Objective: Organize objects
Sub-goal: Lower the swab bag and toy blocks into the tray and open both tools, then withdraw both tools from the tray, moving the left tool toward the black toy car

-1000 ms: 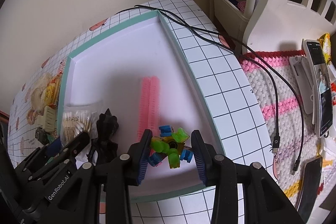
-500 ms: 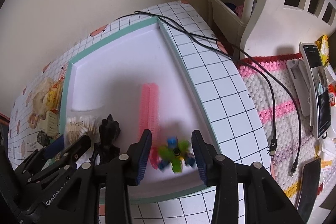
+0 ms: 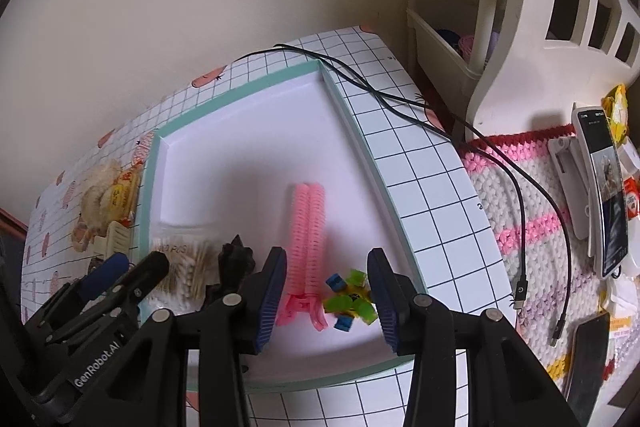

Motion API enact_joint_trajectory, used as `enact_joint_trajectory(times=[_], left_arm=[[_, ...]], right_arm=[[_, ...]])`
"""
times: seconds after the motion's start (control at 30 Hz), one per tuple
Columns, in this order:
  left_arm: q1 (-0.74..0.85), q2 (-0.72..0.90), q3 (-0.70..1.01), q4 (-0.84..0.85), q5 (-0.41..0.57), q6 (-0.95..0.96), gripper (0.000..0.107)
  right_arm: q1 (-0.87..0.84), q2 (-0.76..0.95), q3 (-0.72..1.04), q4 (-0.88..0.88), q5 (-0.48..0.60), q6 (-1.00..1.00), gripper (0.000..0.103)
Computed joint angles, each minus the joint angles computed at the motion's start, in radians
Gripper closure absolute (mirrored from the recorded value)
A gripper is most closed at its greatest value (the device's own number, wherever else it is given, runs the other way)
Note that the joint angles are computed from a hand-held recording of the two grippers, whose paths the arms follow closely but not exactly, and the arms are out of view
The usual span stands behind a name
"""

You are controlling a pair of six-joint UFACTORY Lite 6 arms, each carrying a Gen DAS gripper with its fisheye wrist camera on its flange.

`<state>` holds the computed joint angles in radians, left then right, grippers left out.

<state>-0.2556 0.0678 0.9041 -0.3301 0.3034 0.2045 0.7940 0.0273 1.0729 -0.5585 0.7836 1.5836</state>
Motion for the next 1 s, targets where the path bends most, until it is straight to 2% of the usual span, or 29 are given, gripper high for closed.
enact_joint_trajectory(times=[0.1, 0.17, 0.3, 0.4, 0.43, 0.47, 0.5, 0.83, 0.9, 1.0], left_arm=[[0.008, -0.008, -0.002, -0.001, -0.003, -0.004, 0.045], [0.013, -0.013, -0.005, 0.009, -0.005, -0.018, 0.040], [0.021, -0.009, -0.001, 0.047, -0.002, -0.062, 0.040], [0.027, -0.002, 0.005, 0.108, -0.001, -0.128, 0.037], [0.028, -0.002, 0.003, 0.126, -0.001, -0.149, 0.034], [0.030, -0.001, 0.003, 0.150, -0.003, -0.179, 0.025], [0.033, -0.002, 0.002, 0.164, -0.007, -0.196, 0.023], [0.054, 0.002, -0.008, 0.345, -0.023, -0.398, 0.018], [0.055, 0.002, -0.009, 0.392, -0.029, -0.452, 0.018], [0.067, 0.002, -0.013, 0.426, -0.032, -0.494, 0.017]], right_arm=[[0.001, 0.007, 0.006, 0.001, 0.000, -0.004, 0.057], [0.001, 0.011, 0.008, 0.000, -0.003, -0.008, 0.057], [0.001, 0.021, 0.012, -0.001, -0.007, -0.013, 0.039], [0.004, 0.030, 0.020, -0.008, -0.003, -0.016, 0.033], [0.006, 0.033, 0.023, -0.010, 0.000, -0.018, 0.032], [0.007, 0.037, 0.027, -0.011, 0.002, -0.021, 0.030], [0.009, 0.040, 0.029, -0.012, 0.002, -0.023, 0.029], [0.016, 0.058, 0.041, -0.016, -0.005, -0.034, 0.011], [0.020, 0.065, 0.047, -0.021, 0.000, -0.033, 0.003], [0.024, 0.069, 0.050, -0.027, 0.002, -0.030, 0.002]])
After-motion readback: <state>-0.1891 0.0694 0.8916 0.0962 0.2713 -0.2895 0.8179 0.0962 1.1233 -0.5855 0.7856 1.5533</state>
